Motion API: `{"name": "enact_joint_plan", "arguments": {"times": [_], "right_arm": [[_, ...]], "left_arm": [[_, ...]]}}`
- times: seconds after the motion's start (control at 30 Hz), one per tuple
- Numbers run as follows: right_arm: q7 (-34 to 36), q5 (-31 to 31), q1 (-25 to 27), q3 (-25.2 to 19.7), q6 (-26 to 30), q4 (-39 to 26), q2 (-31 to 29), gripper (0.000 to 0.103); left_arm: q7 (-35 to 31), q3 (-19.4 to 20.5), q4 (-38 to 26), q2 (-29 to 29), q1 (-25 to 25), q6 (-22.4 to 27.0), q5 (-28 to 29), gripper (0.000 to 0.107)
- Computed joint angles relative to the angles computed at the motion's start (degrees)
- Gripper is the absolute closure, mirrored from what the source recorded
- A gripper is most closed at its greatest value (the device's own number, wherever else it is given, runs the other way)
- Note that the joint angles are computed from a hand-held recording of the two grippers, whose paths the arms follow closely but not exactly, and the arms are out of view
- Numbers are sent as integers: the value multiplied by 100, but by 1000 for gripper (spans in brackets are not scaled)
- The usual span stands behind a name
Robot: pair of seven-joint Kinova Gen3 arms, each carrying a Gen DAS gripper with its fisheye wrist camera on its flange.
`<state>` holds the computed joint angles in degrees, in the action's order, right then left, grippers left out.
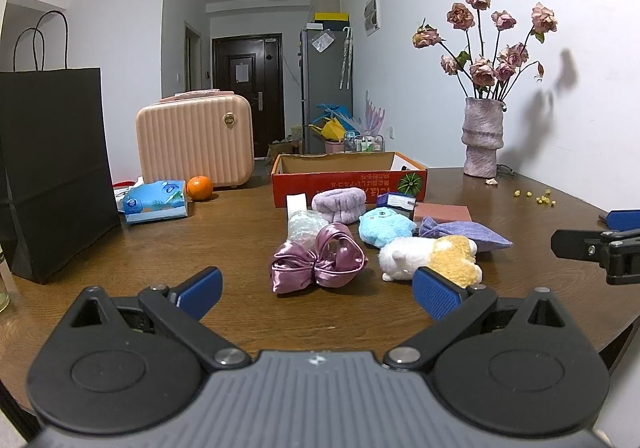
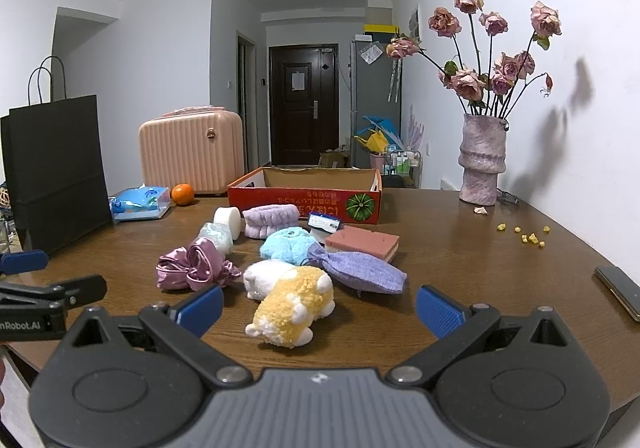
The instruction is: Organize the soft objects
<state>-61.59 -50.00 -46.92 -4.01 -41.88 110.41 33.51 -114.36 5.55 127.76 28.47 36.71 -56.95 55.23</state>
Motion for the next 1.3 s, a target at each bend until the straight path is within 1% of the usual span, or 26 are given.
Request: {"name": "enact_joint_plan", "arguments": {"times": [0.17,0.57,0.83,1.13,1.3], "right_arm": [[195,-113,-7,55,156,-189,74,0],[518,-221,19,188,620,-634,270,0],[751,-369,18,356,981,-986,436,0],[1073,-679,15,620,1532,-1463,672,0],[1342,-986,-56,877,1942,-1793,845,0]], "left_arm": [[-19,-15,-23,4,-48,55,-37,4],[-108,-119,-290,124,-268,405,-214,4],[-141,-199,-483,222,-419,682,-339,4],[-266,-322,-776,347,-580,1095,-394,4],[-319,-394,-951,426,-677,1358,-419,4]]}}
